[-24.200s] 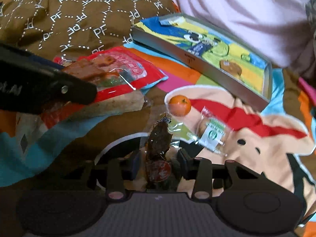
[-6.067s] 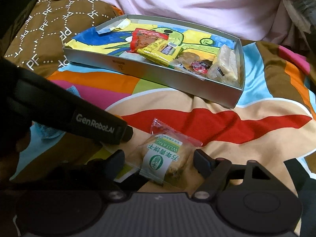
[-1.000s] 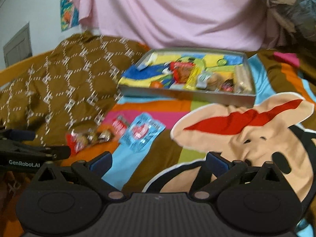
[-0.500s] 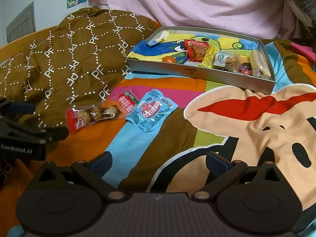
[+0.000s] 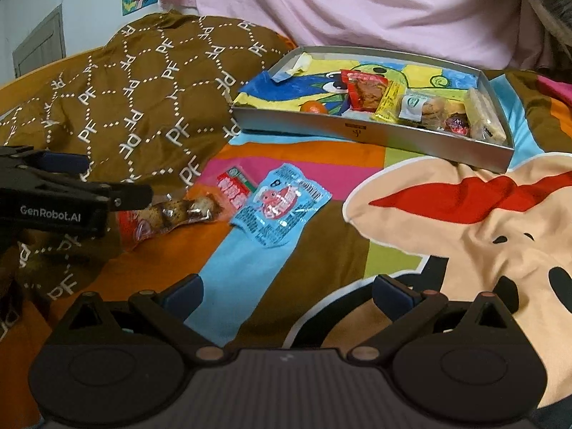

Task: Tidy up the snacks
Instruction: 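Withdraw both tools from the tray back over the remaining snacks, then reach the left tool to the quail-egg pack while the right tool reaches the blue candy pouch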

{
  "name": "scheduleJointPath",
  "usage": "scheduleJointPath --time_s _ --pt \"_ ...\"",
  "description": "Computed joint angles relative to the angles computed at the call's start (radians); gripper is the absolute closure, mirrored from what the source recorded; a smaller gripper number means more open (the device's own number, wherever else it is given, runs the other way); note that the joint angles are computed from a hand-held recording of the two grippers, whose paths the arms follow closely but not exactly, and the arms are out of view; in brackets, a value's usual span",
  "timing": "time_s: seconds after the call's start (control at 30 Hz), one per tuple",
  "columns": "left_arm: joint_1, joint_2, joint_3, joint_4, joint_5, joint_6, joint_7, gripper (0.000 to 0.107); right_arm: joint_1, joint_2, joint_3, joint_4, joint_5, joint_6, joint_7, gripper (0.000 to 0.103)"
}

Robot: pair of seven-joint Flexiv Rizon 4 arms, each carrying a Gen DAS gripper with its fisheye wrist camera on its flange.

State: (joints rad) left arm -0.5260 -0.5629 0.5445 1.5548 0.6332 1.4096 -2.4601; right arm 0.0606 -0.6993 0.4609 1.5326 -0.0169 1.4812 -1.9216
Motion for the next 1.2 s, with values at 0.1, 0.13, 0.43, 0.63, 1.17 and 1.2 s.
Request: scheduleJointPath --time_s 0.1,0.13,0.43,0.63,1.17,1.2 --pt "0.025 -0.013 -0.026 -0.023 0.025 -0.003 0.009 0.005 0.01 -0.015 -0.011 -0.029 0.007 -0.015 0.025 0.0" --pt "0.031 -0.02 -0.03 -0.03 0.03 -0.003 0.005 0.005 0.015 -0.019 -0.018 -0.042 0.01 -0.027 0.039 0.0" --pt "0.108 -0.059 -0.103 -0.03 -0.021 0.088 0.084 0.005 0.019 -0.053 -0.016 -0.133 0.064 -0.118 0.05 0.0" --pt "0.178 -0.063 -0.187 0.017 -0.127 0.138 0.215 0.005 -0.007 -0.124 0.066 -0.275 0.139 -0.189 -0.047 0.0" --pt "0.14 -0.099 -0.143 0.076 -0.339 0.217 0.367 0.005 0.179 -0.226 -0.139 -0.536 0.197 -0.412 0.045 0.0" --pt "0.132 -0.102 -0.135 0.079 -0.351 0.223 0.374 0.005 0.183 -0.234 -0.139 -0.549 0.199 -0.415 0.051 0.0"
